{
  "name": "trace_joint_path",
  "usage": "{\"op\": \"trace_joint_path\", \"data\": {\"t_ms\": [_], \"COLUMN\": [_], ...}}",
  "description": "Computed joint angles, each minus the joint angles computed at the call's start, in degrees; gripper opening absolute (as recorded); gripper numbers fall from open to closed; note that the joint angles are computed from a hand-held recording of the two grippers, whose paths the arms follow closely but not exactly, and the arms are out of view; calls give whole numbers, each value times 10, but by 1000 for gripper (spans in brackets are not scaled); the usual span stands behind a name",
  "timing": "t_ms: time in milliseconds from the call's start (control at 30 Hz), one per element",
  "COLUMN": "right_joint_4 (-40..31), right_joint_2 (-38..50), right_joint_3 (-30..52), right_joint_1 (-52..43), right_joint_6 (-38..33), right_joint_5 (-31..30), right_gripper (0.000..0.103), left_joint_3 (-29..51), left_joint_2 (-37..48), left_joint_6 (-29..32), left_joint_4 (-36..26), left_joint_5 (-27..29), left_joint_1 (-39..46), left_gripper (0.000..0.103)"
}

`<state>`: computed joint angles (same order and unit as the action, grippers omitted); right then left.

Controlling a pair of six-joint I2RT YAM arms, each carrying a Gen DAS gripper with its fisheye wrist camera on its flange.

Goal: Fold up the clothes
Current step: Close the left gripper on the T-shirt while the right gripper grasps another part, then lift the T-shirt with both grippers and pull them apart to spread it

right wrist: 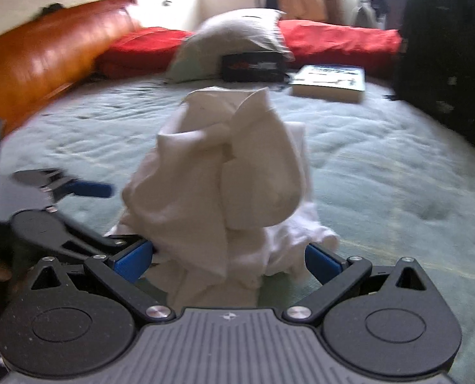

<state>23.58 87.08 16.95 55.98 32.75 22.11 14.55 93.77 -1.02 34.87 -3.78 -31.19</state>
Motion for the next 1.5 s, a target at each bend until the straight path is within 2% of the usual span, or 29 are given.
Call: {"op": "trace_joint_path", "data": {"t_ms": [133,300,367,500,600,667,700,800,833,867,1000,1233,1367,1400,1467,1500], "right_joint_4": [-9,-4,-16,-25,-2,25,39,88,97,107,94,26,15,20,31,38], "right_joint_2": [1,-57,-90,-139,-131,-105,-88,-42,-33,-29,-64,-145,-160,-156,-146,-139], "right_joint_3": [-5,-40,-51,-63,-59,-53,-49,-44,-44,-46,-63,-92,-103,-105,-105,-105], "right_joint_1": [-17,-38,-48,-90,-131,-157,-172,-211,-219,-221,-228,-266,-289,-288,-289,-289], "right_joint_6": [-10,-36,-46,-68,-90,-98,-98,-93,-92,-92,-100,-126,-135,-133,-132,-130], "right_joint_5": [-13,-32,-41,-79,-118,-148,-166,-227,-241,-245,-229,-198,-210,-210,-218,-223], "right_gripper": [103,98,91,83,74,60,57,36,24,16,13,12,12,12,14,15], "left_joint_3": [-1,-11,-18,-36,-46,-47,-48,-50,-49,-49,-43,-19,-4,1,9,10], "left_joint_2": [19,-49,-87,-156,-187,-193,-199,-214,-216,-218,-208,-150,-95,-82,-60,-57], "left_joint_6": [31,59,75,104,105,99,96,92,94,96,91,63,35,27,15,16], "left_joint_4": [23,-43,-72,-113,-125,-126,-129,-142,-145,-148,-145,-98,-53,-44,-31,-27], "left_joint_5": [20,58,52,67,71,75,80,95,101,106,137,189,222,234,256,254], "left_joint_1": [12,44,45,54,52,54,57,65,68,71,83,82,87,92,98,98], "left_gripper": [102,102,102,102,99,98,93,79,73,71,62,57,44,36,27,18]}}
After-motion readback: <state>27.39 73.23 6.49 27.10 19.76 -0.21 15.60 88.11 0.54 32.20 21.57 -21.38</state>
